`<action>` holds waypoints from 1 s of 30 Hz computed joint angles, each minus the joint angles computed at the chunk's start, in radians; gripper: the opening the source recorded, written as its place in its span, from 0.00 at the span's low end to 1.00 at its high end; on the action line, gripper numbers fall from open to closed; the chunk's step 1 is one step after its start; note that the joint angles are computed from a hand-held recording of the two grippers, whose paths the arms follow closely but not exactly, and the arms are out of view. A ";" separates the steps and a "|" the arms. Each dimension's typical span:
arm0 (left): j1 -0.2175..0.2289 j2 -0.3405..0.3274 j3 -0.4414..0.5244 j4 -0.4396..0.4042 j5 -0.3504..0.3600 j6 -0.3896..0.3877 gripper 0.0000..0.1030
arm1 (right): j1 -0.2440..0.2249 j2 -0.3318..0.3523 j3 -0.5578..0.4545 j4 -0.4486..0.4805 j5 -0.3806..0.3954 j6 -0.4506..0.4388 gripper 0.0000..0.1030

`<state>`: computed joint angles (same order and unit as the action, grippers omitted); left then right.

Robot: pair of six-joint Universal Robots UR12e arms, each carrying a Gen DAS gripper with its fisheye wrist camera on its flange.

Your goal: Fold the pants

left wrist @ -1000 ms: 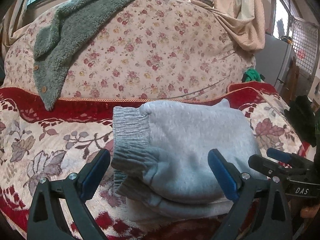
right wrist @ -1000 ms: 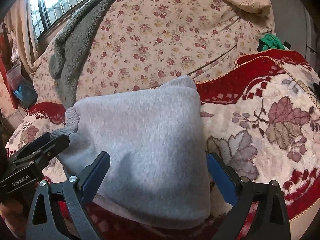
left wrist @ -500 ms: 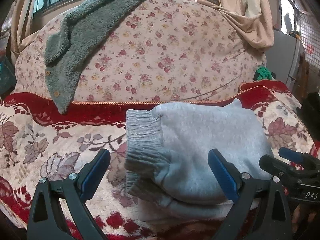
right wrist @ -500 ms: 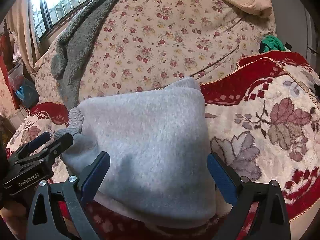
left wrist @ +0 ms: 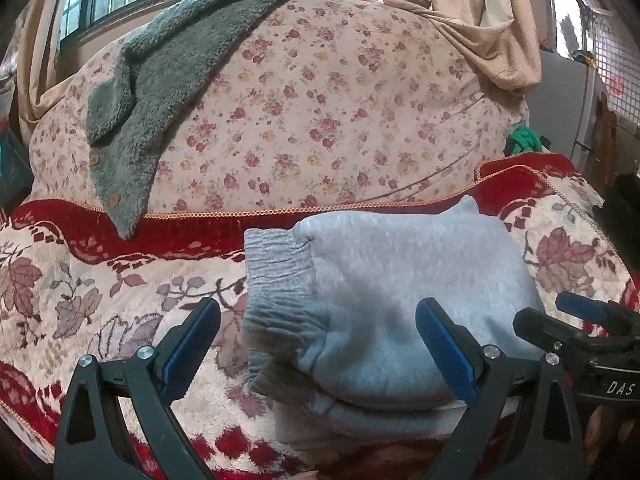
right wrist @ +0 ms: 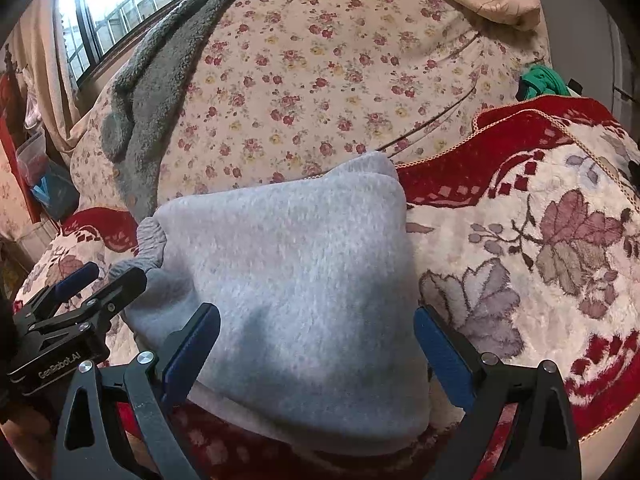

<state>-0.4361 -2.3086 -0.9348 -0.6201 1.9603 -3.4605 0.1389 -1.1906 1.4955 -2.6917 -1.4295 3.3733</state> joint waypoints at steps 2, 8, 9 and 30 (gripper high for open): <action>-0.001 -0.001 0.004 0.001 -0.004 0.007 0.95 | 0.000 -0.001 0.001 -0.004 -0.002 0.002 0.97; -0.004 -0.003 0.012 -0.002 -0.010 0.019 0.95 | -0.001 -0.003 0.002 -0.003 0.004 0.000 0.97; -0.003 -0.004 0.013 -0.004 -0.014 0.017 0.95 | -0.002 -0.003 0.000 -0.002 0.007 -0.001 0.97; -0.001 -0.015 0.031 -0.005 -0.051 0.036 0.96 | -0.007 -0.002 -0.001 0.007 0.012 0.015 0.97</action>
<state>-0.4371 -2.3238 -0.9042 -0.6250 1.9089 -3.4249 0.1315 -1.1924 1.4945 -2.6852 -1.4175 3.3887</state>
